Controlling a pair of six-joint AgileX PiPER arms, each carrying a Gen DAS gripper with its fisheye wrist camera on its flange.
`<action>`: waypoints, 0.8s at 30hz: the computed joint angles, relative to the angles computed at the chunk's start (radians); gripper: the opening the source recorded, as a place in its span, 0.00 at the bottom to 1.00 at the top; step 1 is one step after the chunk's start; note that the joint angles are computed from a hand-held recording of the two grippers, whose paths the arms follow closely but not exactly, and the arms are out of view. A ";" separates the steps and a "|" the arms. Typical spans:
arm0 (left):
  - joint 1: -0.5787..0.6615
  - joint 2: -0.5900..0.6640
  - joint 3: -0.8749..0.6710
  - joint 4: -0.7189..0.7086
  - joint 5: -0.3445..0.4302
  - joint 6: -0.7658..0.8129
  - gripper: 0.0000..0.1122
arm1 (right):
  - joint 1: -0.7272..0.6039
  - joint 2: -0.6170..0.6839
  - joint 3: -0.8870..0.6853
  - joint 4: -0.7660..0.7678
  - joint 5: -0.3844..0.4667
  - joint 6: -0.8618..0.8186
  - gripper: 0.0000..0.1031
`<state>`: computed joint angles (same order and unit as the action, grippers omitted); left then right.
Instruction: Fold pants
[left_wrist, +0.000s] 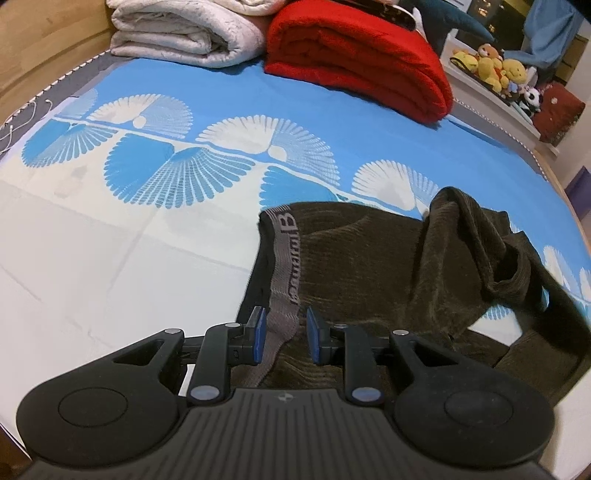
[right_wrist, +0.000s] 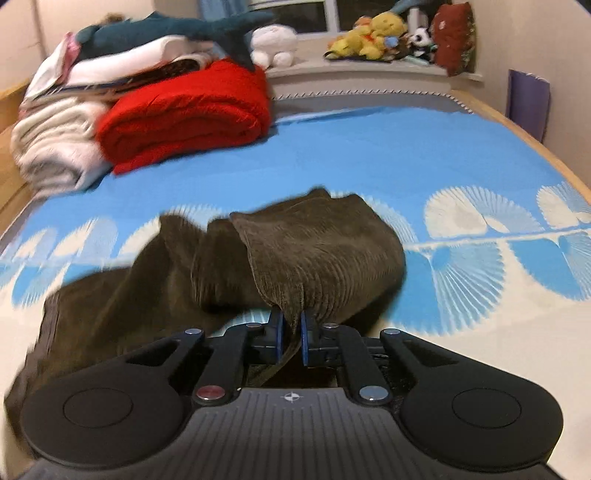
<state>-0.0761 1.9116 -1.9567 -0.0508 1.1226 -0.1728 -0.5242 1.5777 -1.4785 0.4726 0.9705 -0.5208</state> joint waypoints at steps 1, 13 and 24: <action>-0.008 -0.003 0.005 0.001 -0.001 -0.001 0.23 | -0.030 0.000 0.006 -0.046 0.060 0.002 0.05; -0.065 0.064 -0.069 0.061 0.026 -0.051 0.30 | -0.121 -0.064 0.117 0.029 -0.070 -0.045 0.08; -0.065 0.149 -0.187 0.060 0.077 -0.051 0.32 | 0.260 0.162 0.015 -0.188 -0.283 0.034 0.53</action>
<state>-0.1413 2.0604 -2.1434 0.0093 1.1994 -0.2238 -0.2640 1.7395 -1.4639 0.2842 0.6872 -0.4864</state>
